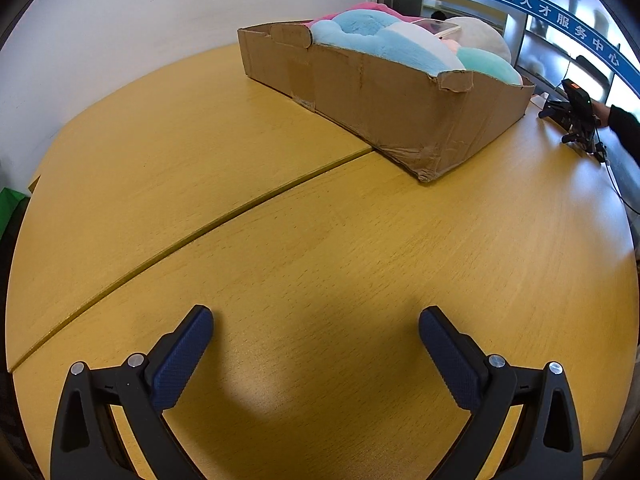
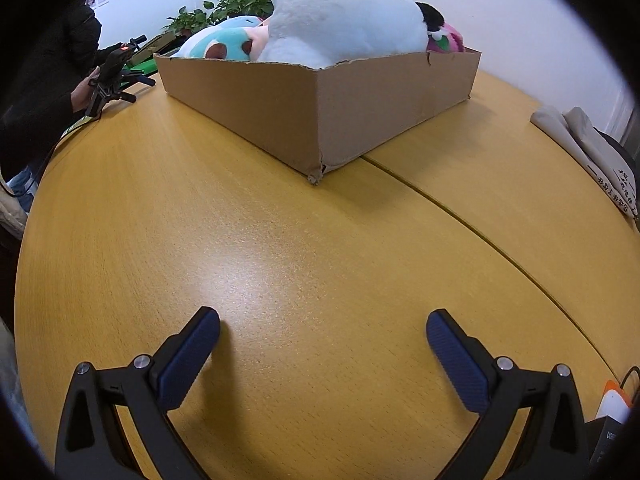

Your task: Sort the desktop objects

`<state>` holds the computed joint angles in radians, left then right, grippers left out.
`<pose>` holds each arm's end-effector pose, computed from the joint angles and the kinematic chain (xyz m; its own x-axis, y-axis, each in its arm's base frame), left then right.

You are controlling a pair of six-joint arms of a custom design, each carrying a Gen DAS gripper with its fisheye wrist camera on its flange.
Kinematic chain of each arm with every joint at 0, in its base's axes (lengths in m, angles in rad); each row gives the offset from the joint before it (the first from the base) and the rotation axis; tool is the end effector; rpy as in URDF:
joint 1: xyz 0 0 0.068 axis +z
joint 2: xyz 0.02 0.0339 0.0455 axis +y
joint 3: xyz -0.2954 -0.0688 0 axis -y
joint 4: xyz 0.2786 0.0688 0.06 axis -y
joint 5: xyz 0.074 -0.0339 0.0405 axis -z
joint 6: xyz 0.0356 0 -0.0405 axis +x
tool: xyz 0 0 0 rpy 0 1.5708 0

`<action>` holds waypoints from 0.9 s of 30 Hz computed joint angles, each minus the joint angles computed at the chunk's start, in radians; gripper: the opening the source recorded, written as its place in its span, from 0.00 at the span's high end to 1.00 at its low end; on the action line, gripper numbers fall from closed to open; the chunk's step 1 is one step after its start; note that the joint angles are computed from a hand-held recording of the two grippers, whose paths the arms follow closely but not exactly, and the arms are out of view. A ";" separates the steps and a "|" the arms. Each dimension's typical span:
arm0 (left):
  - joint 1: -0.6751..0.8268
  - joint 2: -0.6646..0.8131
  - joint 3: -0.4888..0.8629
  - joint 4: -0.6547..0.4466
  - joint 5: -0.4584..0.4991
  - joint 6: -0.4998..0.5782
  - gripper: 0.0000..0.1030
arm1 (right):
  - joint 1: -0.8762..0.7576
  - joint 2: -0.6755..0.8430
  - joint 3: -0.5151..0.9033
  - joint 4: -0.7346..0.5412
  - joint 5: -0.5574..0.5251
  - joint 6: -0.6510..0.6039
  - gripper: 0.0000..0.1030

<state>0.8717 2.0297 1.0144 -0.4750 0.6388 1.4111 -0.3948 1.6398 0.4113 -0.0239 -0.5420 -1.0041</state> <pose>0.2460 0.2596 0.0710 -0.6782 0.4250 -0.5995 0.5405 0.8412 -0.0151 0.2130 -0.0689 0.0667 -0.6229 -0.5235 -0.5814 -0.6428 0.7661 -0.0011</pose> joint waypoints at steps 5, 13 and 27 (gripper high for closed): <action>0.001 0.000 0.001 -0.001 0.001 0.001 0.00 | -0.005 -0.002 -0.010 0.006 -0.004 -0.005 0.00; -0.006 -0.008 0.004 -0.008 -0.001 -0.007 0.00 | -0.004 -0.004 -0.007 0.003 -0.004 -0.005 0.00; -0.008 -0.002 0.015 -0.012 -0.002 -0.008 0.00 | 0.014 0.005 0.003 0.012 0.003 0.013 0.00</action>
